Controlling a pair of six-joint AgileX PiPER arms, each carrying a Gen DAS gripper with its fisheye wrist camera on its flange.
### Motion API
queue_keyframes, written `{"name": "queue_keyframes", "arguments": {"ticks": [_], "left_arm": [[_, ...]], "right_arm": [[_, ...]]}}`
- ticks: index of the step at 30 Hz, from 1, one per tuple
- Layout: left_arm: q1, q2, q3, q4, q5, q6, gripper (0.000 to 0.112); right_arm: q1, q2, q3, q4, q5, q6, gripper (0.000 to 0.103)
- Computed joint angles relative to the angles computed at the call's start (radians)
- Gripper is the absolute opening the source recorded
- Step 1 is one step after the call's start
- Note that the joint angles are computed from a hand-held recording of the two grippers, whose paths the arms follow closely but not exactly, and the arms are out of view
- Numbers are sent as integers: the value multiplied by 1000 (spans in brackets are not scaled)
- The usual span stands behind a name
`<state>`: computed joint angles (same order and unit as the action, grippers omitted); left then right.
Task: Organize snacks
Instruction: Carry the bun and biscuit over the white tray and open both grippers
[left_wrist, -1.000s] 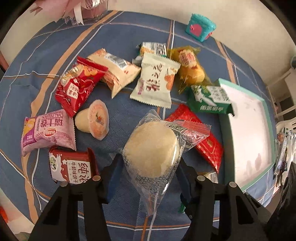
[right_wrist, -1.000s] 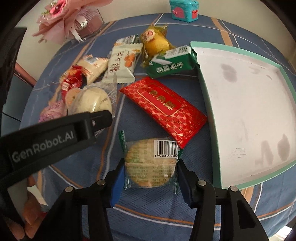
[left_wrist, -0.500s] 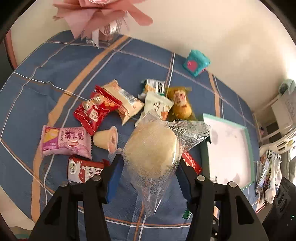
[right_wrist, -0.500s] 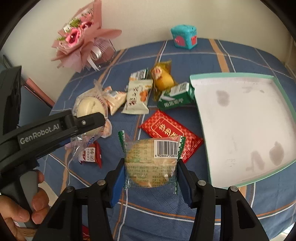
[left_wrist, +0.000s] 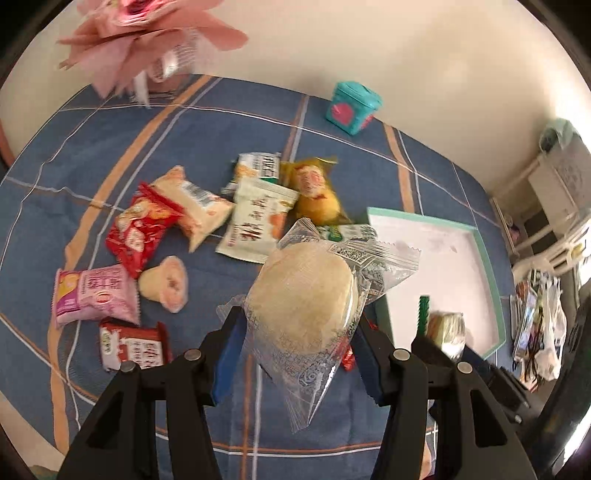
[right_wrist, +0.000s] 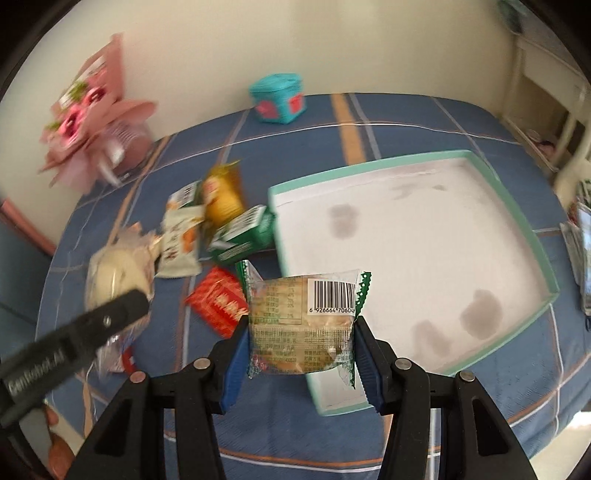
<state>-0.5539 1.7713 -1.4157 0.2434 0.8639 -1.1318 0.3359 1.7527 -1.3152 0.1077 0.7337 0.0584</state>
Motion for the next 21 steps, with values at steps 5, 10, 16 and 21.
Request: {"name": "queue_keyframes", "arguments": {"ticks": [5, 10, 16, 21], "left_arm": [[-2, 100, -167, -44, 76, 90, 58], [0, 247, -388, -82, 139, 187, 58], [-9, 461, -699, -112, 225, 291, 58], [-13, 653, -1006, -143, 328, 370, 58]], "right_arm": [[-56, 88, -117, -31, 78, 54, 56], [-111, 174, -216, -49, 99, 76, 56], [-191, 301, -351, -73, 121, 107, 56], [-231, 363, -438, -94, 114, 132, 56]]}}
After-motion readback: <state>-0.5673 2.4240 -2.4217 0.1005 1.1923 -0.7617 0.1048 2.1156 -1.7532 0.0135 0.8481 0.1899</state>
